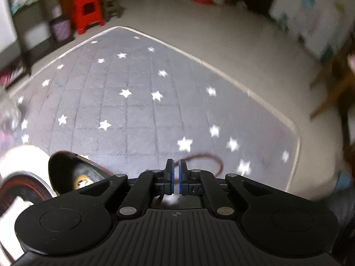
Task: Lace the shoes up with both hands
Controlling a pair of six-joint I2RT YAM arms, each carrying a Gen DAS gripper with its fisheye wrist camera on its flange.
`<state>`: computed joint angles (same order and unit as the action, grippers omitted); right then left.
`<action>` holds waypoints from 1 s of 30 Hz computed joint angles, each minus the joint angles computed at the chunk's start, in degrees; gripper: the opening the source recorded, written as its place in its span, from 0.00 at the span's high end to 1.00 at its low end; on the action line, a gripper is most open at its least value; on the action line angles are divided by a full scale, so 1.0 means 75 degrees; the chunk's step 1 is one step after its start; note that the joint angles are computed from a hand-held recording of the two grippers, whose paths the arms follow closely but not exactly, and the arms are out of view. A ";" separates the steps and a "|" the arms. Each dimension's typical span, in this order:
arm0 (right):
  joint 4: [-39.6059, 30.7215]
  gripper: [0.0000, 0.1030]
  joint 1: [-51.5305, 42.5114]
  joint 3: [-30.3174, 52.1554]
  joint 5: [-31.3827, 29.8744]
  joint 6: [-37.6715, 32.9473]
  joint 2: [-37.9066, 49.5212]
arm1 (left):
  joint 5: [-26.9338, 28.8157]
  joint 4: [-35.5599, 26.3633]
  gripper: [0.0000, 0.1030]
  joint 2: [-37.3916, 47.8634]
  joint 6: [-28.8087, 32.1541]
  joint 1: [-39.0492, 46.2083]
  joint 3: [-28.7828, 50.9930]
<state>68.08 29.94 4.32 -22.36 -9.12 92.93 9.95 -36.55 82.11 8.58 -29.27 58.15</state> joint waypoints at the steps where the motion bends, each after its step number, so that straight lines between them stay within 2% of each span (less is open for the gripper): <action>1: -0.0003 0.29 -0.0002 0.0005 -0.0013 0.0000 0.0007 | -0.0161 -0.0111 0.96 0.0045 0.0237 -0.0082 0.0018; 3: 0.0022 0.28 0.0014 0.0003 -0.0005 -0.0001 0.0023 | -0.0305 -0.0166 0.93 0.0139 0.0341 -0.0112 0.0035; 5: 0.0075 0.27 0.0051 0.0002 0.0023 0.0005 0.0063 | -0.0322 -0.0299 0.84 0.0339 0.0447 -0.0070 0.0133; 6: 0.0103 0.27 0.0071 -0.0001 0.0046 0.0009 0.0081 | -0.0315 -0.0327 0.72 0.0381 0.0472 -0.0062 0.0148; 7: 0.0128 0.27 0.0088 -0.0005 0.0066 0.0016 0.0098 | -0.0353 -0.0337 0.66 0.0420 0.0523 -0.0064 0.0155; 14: 0.0223 0.27 0.0109 -0.0007 0.0084 0.0068 0.0175 | -0.0611 -0.0627 0.66 0.0878 0.0996 -0.0087 0.0416; 19: 0.0292 0.27 0.0148 -0.0016 0.0115 0.0098 0.0216 | -0.0879 -0.1202 0.68 0.1374 0.1157 -0.0309 0.0974; 27: 0.0337 0.27 0.0229 -0.0023 0.0211 0.0105 0.0239 | -0.1300 -0.2038 0.79 0.2085 0.1295 -0.0675 0.1755; 30: 0.0341 0.27 0.0271 -0.0036 0.0252 0.0113 0.0223 | -0.1181 -0.2158 0.88 0.2265 0.1197 -0.0677 0.1871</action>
